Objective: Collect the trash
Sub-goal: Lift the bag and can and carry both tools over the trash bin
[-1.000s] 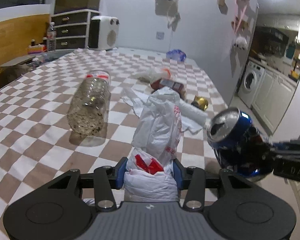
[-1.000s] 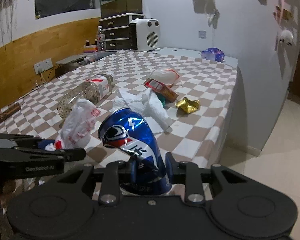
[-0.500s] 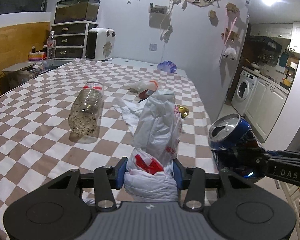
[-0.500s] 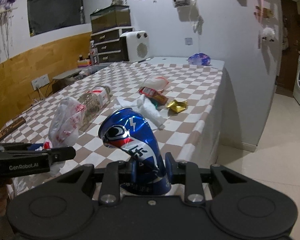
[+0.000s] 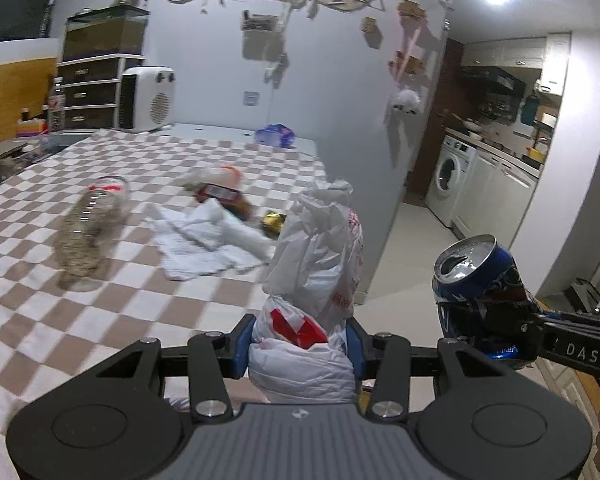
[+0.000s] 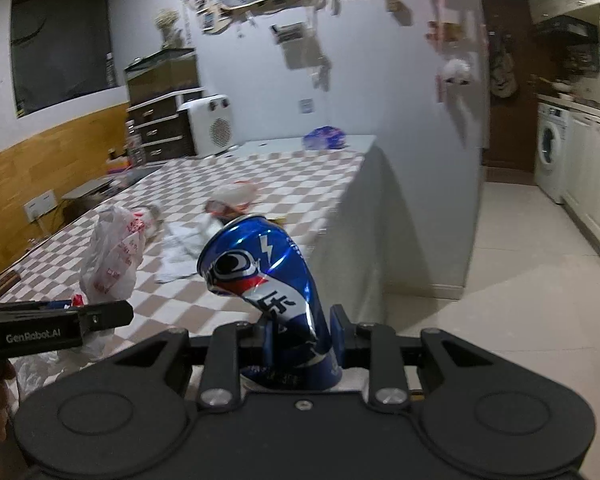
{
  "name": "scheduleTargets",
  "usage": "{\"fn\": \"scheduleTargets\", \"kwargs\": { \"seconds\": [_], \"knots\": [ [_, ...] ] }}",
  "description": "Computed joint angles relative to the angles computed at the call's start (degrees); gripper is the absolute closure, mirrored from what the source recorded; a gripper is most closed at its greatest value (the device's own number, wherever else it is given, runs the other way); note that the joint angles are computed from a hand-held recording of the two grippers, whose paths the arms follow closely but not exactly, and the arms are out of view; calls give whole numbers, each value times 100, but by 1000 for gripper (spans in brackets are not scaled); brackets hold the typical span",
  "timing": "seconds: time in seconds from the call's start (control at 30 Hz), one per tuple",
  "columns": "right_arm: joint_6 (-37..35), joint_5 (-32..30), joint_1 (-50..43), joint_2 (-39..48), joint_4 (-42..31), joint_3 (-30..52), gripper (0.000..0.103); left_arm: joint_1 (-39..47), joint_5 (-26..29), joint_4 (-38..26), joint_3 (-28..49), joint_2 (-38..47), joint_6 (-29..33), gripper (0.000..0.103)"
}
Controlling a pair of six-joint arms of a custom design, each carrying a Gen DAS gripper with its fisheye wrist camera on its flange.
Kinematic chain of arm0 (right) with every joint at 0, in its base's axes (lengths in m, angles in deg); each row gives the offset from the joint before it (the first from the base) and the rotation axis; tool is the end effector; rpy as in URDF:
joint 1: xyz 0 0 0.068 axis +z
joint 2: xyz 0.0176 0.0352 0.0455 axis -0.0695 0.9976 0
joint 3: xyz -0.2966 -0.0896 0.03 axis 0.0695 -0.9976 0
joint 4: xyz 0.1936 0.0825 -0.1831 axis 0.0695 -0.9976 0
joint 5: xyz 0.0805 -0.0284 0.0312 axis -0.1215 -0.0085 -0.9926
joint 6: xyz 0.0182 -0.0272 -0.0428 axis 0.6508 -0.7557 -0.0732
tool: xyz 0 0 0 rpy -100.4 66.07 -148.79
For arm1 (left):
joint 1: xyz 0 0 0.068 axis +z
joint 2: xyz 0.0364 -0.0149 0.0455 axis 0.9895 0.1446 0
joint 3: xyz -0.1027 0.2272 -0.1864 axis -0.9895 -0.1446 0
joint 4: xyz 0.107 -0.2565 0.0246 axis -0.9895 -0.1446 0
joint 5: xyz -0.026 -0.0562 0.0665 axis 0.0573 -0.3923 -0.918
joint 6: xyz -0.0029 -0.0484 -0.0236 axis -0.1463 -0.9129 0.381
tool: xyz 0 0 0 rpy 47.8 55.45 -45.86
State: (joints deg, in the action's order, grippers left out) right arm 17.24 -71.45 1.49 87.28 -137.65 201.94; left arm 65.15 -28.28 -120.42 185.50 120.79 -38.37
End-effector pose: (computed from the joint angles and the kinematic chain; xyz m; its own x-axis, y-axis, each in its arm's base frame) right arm 0.2103 0.0315 0.6200 -0.4928 -0.0596 -0.8681 -0.3691 0.9177 0.1466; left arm 0.1625 -0.0404 0.6106 -0.5208 -0.1632 -0.8380 -0.0583 0.9861 -0.1558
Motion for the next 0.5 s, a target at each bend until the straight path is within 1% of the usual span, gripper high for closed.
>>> {"fn": "scheduleTargets", "kwargs": {
  "seconds": [0.17,0.37,0.5],
  "knots": [
    [-298,-513,-970,-362,181,-671,75,-1089,-666,142,-49,222,-349,56],
    [-794,-1170,-2220,-568,241,-1260,75,-1897,-929,383,-134,551,-666,56],
    [-1050,-1443,-2847,-645,315,-1626,75,-2257,-949,580,-130,853,-793,56]
  ]
}}
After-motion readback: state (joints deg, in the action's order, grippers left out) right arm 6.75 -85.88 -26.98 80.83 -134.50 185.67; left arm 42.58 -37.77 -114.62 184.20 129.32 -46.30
